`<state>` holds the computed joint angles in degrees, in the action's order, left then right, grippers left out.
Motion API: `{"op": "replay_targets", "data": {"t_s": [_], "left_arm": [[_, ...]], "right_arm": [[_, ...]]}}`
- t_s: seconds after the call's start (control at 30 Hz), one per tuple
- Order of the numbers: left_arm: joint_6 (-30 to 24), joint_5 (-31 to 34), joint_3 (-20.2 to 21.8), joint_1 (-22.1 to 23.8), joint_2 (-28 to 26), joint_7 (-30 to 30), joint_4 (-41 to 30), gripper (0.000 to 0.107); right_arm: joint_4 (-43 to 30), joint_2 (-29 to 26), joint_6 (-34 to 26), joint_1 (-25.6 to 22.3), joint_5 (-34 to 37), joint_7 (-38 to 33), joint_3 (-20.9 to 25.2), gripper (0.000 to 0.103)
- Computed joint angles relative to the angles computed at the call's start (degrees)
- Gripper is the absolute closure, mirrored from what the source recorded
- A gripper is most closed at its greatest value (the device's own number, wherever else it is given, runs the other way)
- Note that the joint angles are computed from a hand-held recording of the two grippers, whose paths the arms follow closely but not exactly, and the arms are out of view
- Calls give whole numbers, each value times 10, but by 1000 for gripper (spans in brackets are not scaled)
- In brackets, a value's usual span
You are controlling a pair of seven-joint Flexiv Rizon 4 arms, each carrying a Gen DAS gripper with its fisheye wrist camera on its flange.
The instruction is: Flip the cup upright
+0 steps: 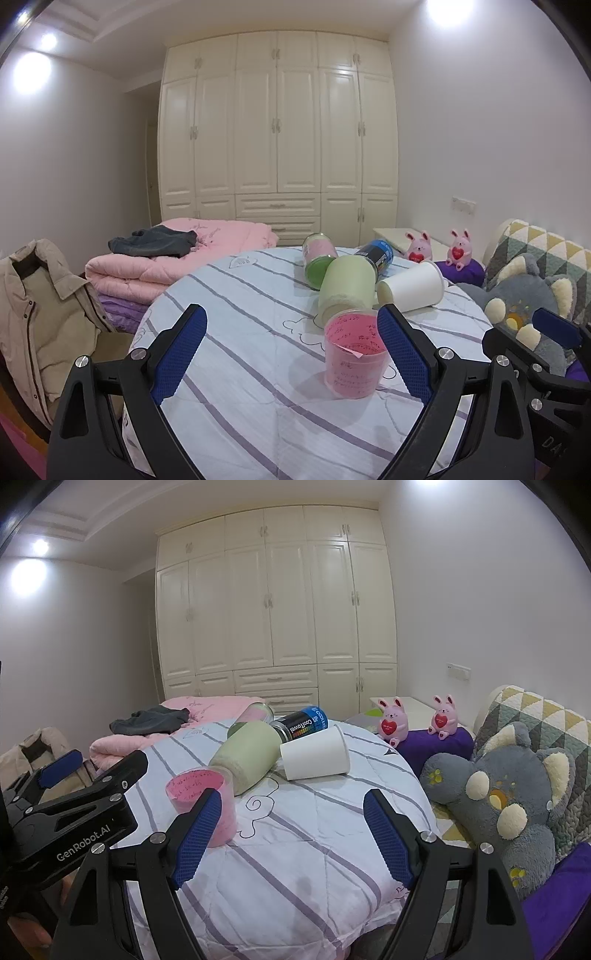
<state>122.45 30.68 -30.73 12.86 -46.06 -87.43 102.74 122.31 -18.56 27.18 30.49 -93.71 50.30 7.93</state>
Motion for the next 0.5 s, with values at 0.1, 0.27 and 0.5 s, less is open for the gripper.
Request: {"op": "replay_targets", "data": {"t_s": [0.1, 0.27, 0.5], "left_arm": [[2, -3, 5, -5, 2, 2, 0, 12], [3, -2, 7, -6, 4, 0, 2, 12], [5, -5, 13, -11, 6, -1, 2, 12]], "right_arm": [[1, 1, 1, 0, 2, -1, 1, 22], [1, 1, 2, 0, 2, -2, 0, 22], [1, 1, 1, 1, 6, -3, 1, 22]]}}
